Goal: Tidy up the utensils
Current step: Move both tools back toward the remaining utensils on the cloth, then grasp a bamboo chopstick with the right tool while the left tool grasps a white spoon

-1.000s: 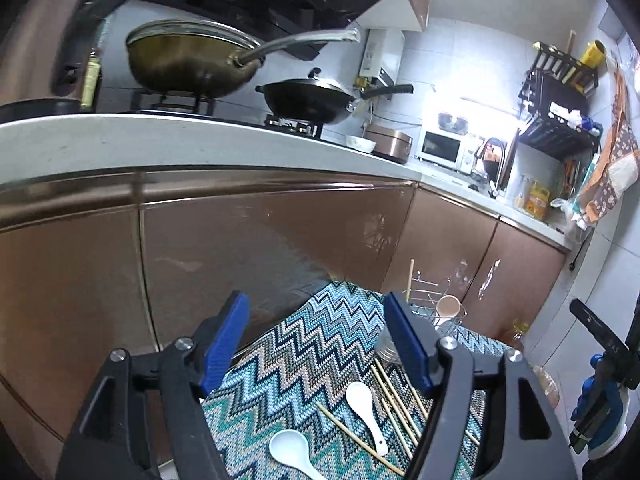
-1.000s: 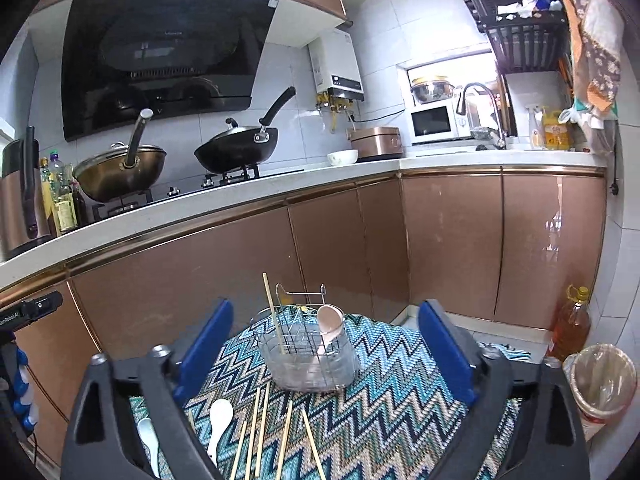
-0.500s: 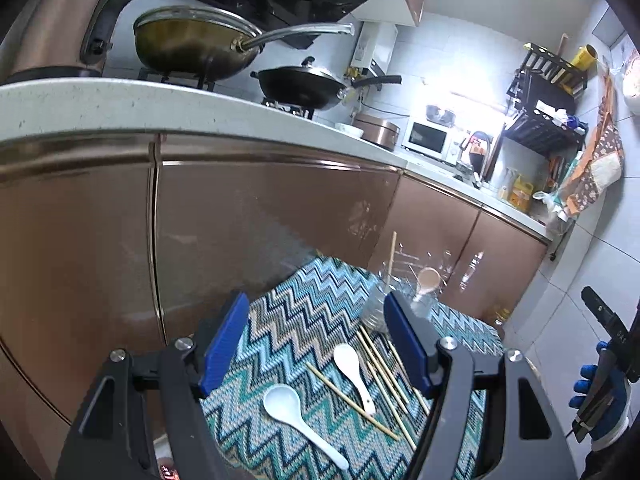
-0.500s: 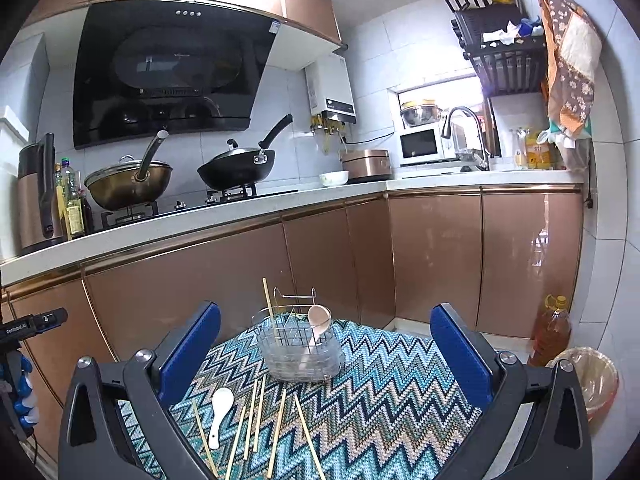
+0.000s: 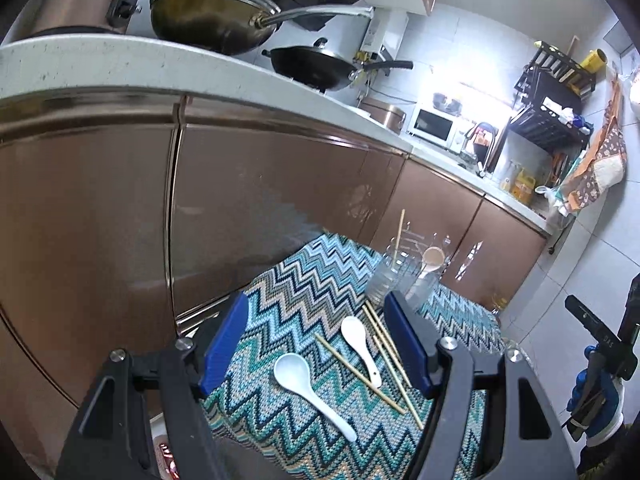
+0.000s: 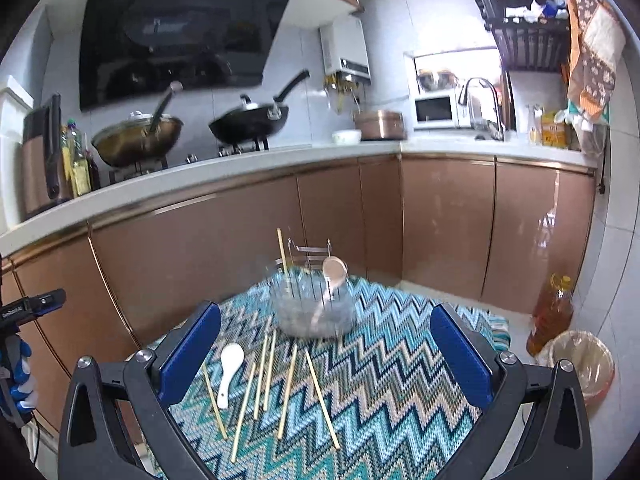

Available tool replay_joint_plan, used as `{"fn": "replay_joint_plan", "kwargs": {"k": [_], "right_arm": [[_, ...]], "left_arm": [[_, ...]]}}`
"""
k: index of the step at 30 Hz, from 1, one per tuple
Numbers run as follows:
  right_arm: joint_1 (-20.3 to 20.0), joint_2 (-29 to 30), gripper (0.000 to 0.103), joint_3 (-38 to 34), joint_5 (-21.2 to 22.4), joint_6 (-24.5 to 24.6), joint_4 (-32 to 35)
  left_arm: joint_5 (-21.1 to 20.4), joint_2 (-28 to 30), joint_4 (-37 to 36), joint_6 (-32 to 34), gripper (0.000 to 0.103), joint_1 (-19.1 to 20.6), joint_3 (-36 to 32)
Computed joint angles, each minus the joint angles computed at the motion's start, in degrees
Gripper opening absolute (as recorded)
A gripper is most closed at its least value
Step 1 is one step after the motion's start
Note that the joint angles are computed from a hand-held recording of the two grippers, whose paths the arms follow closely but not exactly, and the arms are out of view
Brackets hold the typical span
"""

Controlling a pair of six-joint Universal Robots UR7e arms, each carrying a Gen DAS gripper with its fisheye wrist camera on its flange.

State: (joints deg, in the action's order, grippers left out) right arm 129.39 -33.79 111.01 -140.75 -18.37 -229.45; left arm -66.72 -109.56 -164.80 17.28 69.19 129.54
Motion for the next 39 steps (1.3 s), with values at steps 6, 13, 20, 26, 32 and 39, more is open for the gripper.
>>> {"fn": "replay_joint_plan", "kwargs": {"k": [6, 13, 20, 26, 32, 39], "right_arm": [[-2.1, 0.0, 0.102, 0.9, -0.7, 3.4, 4.0], [-5.1, -0.6, 0.089, 1.4, 0.7, 7.0, 12.9], [-8.0, -0.7, 0.081, 1.0, 3.8, 10.2, 20.0], [-10.3, -0.9, 0.073, 0.4, 7.4, 11.4, 25.1], [-12.9, -1.7, 0.058, -1.1, 11.8, 12.5, 32.9], [-15.4, -0.4, 0.04, -8.9, 14.4, 12.7, 49.1]], "left_arm": [[-0.5, 2.8, 0.3, -0.9, 0.069, 3.1, -1.1], [-3.0, 7.0, 4.2, -4.3, 0.069, 8.5, -3.8], [-7.5, 11.5, 10.0, -9.0, 0.069, 13.6, -7.0], [-10.2, 15.8, 12.8, -10.3, 0.067, 15.9, -9.5], [-10.4, 19.8, 13.9, -10.6, 0.063, 17.1, -11.8], [-11.3, 23.7, 16.2, -11.4, 0.054, 18.6, -14.7]]}}
